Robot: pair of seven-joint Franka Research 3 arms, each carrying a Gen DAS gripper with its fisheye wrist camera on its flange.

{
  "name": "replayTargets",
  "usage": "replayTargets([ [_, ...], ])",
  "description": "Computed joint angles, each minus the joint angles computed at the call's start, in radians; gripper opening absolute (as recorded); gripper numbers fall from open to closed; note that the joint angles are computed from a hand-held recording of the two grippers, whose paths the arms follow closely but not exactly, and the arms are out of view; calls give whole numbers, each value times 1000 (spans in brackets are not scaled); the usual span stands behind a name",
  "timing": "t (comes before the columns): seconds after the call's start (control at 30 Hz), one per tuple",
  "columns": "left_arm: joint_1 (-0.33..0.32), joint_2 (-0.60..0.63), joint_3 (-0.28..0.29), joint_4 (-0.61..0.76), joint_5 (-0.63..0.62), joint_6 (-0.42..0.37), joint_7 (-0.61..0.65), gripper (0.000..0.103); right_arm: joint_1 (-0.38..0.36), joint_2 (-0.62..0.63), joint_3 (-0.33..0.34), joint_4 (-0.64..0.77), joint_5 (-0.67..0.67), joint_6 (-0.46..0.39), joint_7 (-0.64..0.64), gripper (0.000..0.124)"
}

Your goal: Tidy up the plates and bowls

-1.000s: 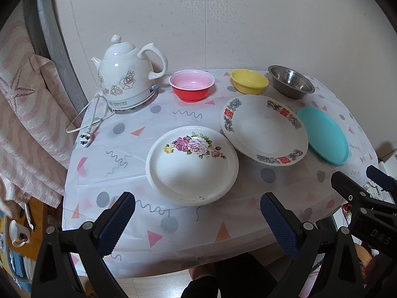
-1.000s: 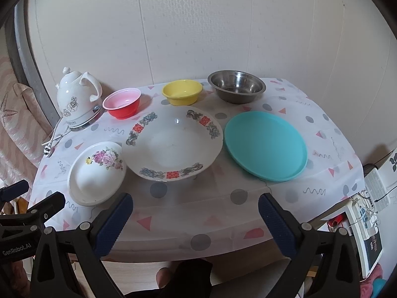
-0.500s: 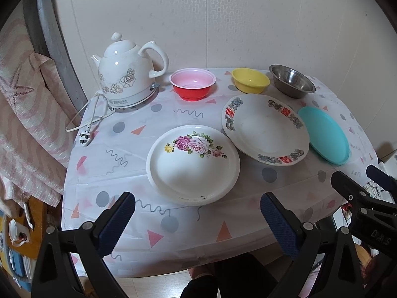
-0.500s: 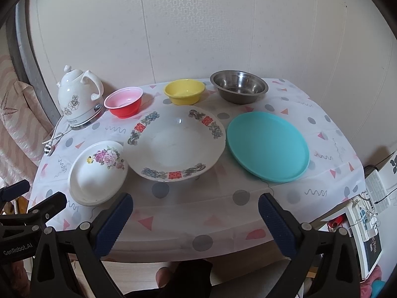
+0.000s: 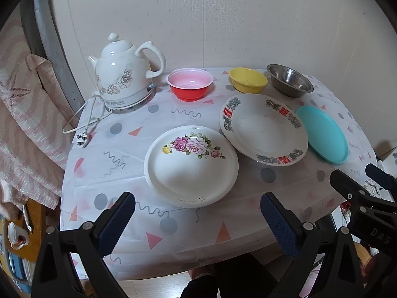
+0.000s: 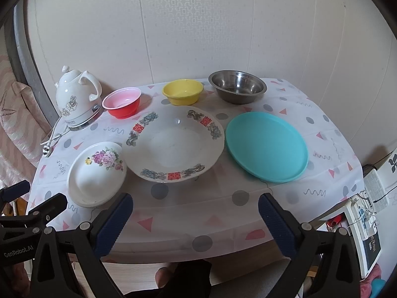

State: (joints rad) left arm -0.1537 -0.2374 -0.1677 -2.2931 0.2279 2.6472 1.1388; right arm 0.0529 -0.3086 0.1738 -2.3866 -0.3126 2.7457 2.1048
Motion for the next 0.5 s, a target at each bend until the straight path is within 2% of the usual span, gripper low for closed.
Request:
replayTargets([
  [0.5, 0, 12, 7, 12, -25, -2, 30, 102, 10, 16, -4, 18, 0, -16, 6, 103],
])
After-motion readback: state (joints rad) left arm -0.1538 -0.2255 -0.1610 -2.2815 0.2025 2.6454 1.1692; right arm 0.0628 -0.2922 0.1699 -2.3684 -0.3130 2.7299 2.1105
